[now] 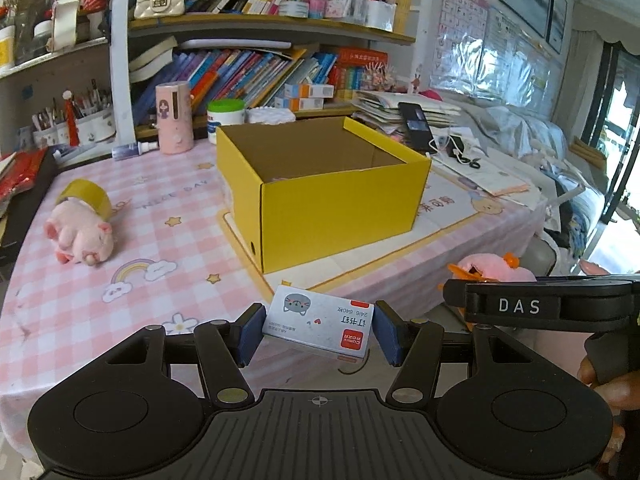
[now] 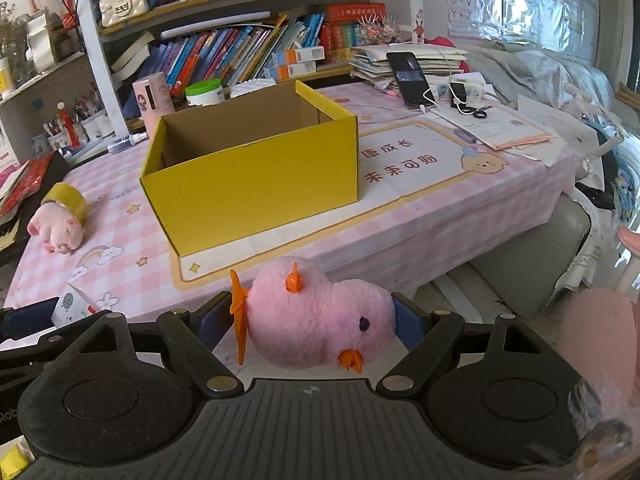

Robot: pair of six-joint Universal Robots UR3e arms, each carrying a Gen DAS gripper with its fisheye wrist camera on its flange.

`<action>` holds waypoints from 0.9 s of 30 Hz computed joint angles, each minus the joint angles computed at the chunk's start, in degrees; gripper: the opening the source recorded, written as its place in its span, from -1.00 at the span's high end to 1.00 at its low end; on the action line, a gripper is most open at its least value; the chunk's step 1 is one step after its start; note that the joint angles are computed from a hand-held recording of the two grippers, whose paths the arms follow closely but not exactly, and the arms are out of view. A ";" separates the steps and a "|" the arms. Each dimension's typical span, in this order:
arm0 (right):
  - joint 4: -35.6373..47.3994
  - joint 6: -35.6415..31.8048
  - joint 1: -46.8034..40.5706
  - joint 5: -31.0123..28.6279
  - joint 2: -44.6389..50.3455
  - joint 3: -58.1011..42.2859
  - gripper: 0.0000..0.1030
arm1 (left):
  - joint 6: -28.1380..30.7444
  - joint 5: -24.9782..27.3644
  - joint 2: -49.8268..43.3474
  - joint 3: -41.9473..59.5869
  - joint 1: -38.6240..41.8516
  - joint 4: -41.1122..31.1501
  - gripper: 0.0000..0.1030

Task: Organize objects
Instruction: 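Lift the plush chick and card box and carry them over the yellow box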

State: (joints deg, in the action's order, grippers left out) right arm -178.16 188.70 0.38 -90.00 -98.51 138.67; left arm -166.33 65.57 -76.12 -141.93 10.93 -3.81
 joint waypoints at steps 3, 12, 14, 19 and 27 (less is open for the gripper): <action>0.30 -1.86 -1.57 1.65 2.24 -1.94 -0.58 | -2.12 1.44 -4.51 2.89 -2.18 2.37 -0.11; 1.40 -6.75 -4.83 5.09 11.49 -11.69 -0.58 | -6.84 6.32 -17.57 14.36 -8.45 7.57 -0.11; 1.59 -7.75 -5.61 5.79 13.20 -13.76 -0.58 | -7.66 7.45 -19.96 17.06 -9.71 7.94 -0.11; 1.78 -9.88 -7.56 7.84 17.43 -19.54 -0.58 | -9.61 10.92 -25.41 24.54 -12.89 8.27 -0.11; 1.55 -12.07 -11.07 13.04 23.38 -29.57 -0.58 | -11.79 16.69 -33.62 38.73 -16.74 6.09 -0.11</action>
